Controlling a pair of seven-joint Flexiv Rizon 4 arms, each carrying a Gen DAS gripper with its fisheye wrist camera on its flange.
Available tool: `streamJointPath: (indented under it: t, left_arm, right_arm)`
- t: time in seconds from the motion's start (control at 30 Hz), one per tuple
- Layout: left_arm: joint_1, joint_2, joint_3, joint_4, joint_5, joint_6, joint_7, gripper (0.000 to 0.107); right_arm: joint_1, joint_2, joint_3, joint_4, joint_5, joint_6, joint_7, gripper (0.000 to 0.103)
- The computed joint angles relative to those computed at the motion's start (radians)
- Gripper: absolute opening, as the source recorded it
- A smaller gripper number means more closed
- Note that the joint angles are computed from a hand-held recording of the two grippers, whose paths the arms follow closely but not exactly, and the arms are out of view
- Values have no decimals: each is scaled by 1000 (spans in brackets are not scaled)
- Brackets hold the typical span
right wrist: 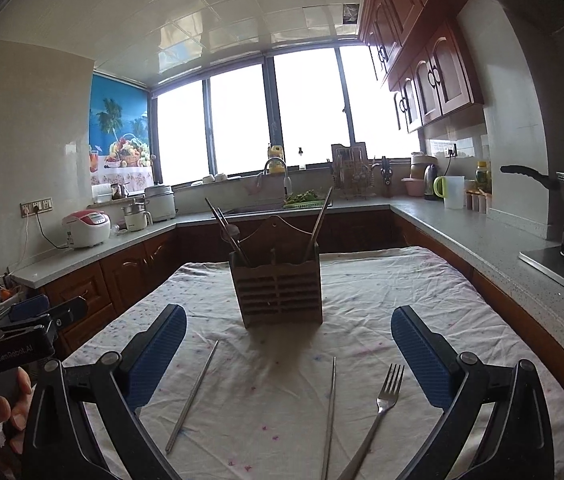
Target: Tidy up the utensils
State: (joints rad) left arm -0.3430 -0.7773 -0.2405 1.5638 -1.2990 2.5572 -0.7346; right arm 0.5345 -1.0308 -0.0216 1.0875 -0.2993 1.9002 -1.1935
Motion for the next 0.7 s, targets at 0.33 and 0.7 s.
streamJointPath:
  t: [0.33, 0.7]
  left_arm:
    - [-4, -57, -29, -22, -41, 76, 29, 103]
    - [-4, -83, -51, -52, -59, 106, 77, 103]
  right_arm:
    - [38, 1, -57, 76, 67, 39, -33, 103]
    - [41, -2, -48, 101, 77, 51, -66, 103]
